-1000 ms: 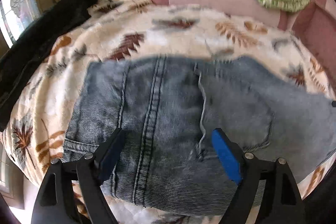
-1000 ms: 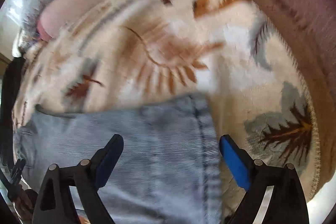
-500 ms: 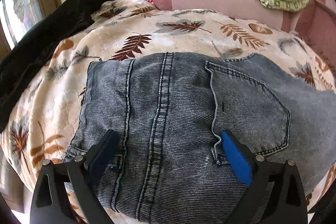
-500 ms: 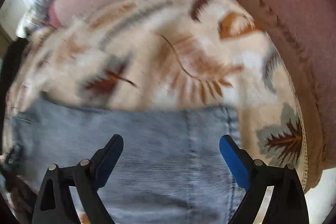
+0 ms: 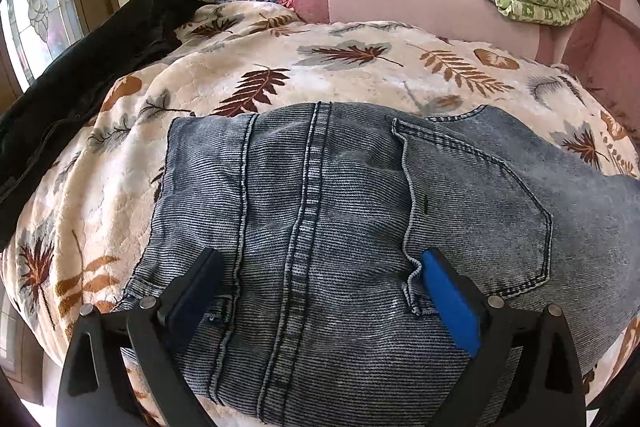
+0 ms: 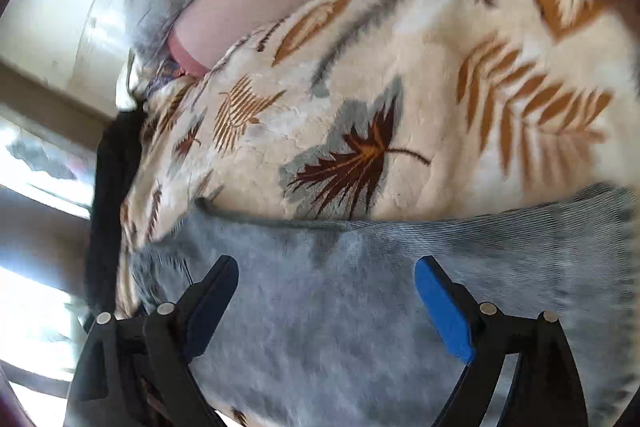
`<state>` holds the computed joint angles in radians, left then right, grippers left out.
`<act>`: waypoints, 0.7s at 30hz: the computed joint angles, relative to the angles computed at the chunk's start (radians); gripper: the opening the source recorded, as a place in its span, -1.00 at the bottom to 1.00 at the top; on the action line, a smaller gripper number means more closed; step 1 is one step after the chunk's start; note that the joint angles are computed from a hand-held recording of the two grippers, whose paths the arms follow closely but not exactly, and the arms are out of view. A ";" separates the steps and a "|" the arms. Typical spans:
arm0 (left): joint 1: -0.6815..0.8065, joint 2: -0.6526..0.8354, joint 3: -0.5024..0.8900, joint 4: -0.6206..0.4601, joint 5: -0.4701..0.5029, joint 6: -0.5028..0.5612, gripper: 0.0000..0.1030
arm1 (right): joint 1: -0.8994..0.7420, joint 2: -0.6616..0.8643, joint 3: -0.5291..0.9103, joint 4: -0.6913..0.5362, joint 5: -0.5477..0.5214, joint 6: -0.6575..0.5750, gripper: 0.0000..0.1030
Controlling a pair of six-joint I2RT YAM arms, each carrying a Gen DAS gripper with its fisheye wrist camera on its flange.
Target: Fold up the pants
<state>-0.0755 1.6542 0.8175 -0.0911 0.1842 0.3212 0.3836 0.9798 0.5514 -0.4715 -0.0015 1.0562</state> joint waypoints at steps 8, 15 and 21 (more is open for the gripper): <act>0.003 -0.003 -0.005 0.006 0.003 0.002 0.92 | -0.006 -0.224 -0.167 -0.101 0.010 0.205 0.95; 0.007 0.000 0.001 -0.003 0.009 -0.002 0.92 | 0.396 -0.101 -0.170 0.235 0.119 0.354 0.95; 0.057 -0.110 -0.022 -0.018 0.089 -0.030 0.91 | 0.437 0.023 -0.177 0.242 0.123 0.486 0.90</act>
